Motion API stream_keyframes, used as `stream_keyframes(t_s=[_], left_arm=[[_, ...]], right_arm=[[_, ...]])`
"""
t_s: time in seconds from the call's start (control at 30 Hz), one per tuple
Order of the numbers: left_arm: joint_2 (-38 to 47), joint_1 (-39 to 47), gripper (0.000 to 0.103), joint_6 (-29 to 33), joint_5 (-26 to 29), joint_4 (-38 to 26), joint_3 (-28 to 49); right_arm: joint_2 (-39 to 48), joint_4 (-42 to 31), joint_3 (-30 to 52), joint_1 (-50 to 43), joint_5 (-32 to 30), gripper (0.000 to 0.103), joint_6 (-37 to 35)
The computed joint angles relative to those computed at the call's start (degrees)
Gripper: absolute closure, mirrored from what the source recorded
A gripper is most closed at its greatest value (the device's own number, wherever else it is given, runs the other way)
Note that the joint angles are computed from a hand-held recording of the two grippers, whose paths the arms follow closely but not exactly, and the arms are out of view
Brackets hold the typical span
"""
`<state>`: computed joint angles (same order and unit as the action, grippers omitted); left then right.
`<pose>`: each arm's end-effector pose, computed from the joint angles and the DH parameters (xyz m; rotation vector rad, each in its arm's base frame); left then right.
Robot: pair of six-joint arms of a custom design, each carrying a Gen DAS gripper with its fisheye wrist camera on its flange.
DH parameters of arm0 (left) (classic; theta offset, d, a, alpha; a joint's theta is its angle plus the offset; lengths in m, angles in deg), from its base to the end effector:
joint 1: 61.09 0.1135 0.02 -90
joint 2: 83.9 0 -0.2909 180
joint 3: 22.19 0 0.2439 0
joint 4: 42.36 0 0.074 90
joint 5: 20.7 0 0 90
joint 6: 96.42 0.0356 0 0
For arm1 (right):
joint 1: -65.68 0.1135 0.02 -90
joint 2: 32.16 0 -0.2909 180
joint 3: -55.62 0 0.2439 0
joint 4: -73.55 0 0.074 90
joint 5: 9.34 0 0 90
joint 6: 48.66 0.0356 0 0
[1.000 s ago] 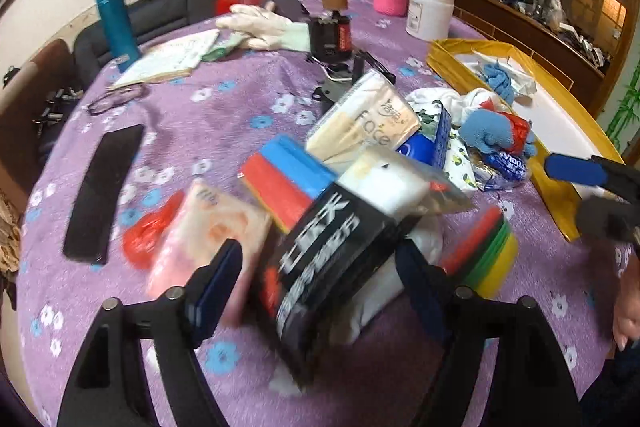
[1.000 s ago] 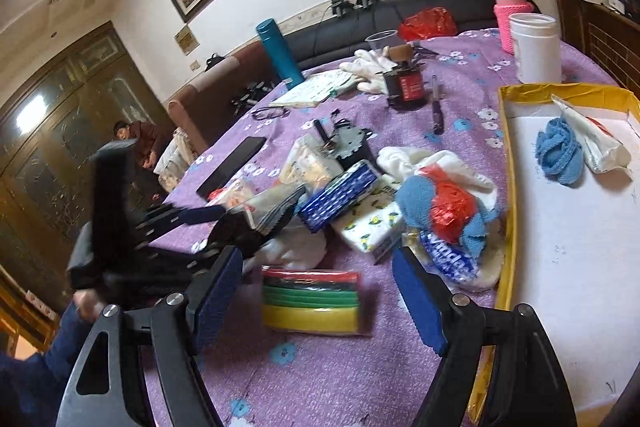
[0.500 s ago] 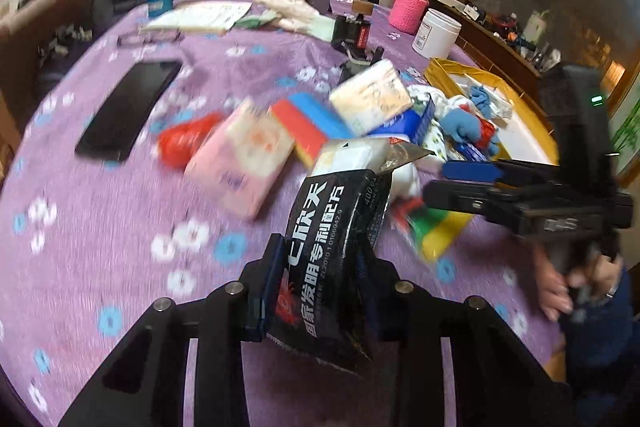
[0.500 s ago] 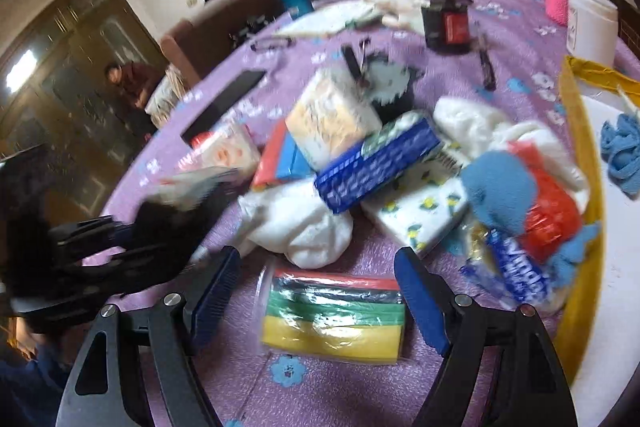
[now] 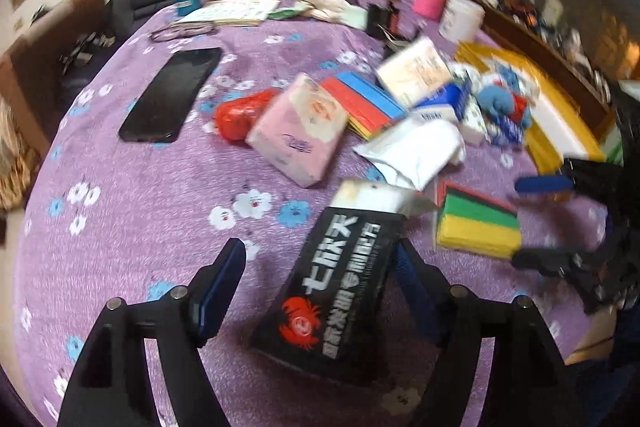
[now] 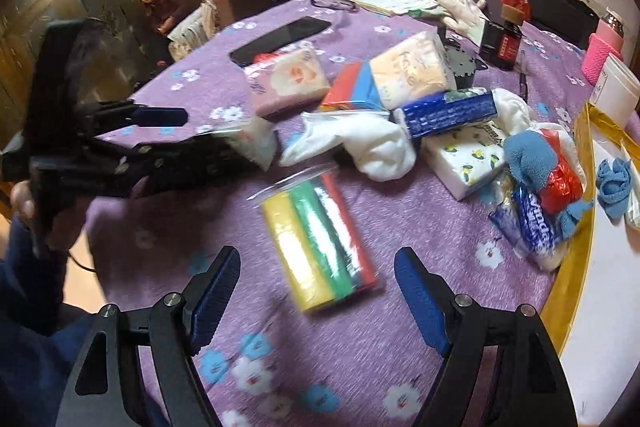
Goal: Organize soft objects
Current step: 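Grasp the striped sponge bag with the right gripper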
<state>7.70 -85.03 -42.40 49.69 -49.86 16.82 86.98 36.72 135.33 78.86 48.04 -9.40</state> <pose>0.2150 -0.0824 0.1173 -0.3806 2.4979 0.0412 0.3605 0.1041 0.1117 -1.4908 2.2120 0.6351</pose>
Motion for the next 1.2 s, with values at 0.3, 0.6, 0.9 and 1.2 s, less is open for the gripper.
stream_keyframes(t_s=[0.3, 0.6, 0.9, 1.2], left_arm=[[8.0, -5.2, 0.067, -1.1, -6.2, -4.7, 5.2], [2.5, -8.8, 0.067, -8.8, -7.3, 1.4, 3.8], [11.1, -10.2, 0.067, -15.9, -17.3, -1.4, 13.1], [11.6, -11.6, 0.067, -17.9, -22.1, -5.6, 14.4]], right_arm=[[0.4, 10.4, -5.2, 3.8, 3.7, 0.055, 1.6], [-4.7, 9.7, -7.5, -2.6, -5.8, 0.06, 6.2], [-6.7, 23.6, -12.4, -5.4, -7.0, 0.06, 21.6], [-6.6, 24.6, -12.2, -5.7, -9.1, 0.06, 24.4]])
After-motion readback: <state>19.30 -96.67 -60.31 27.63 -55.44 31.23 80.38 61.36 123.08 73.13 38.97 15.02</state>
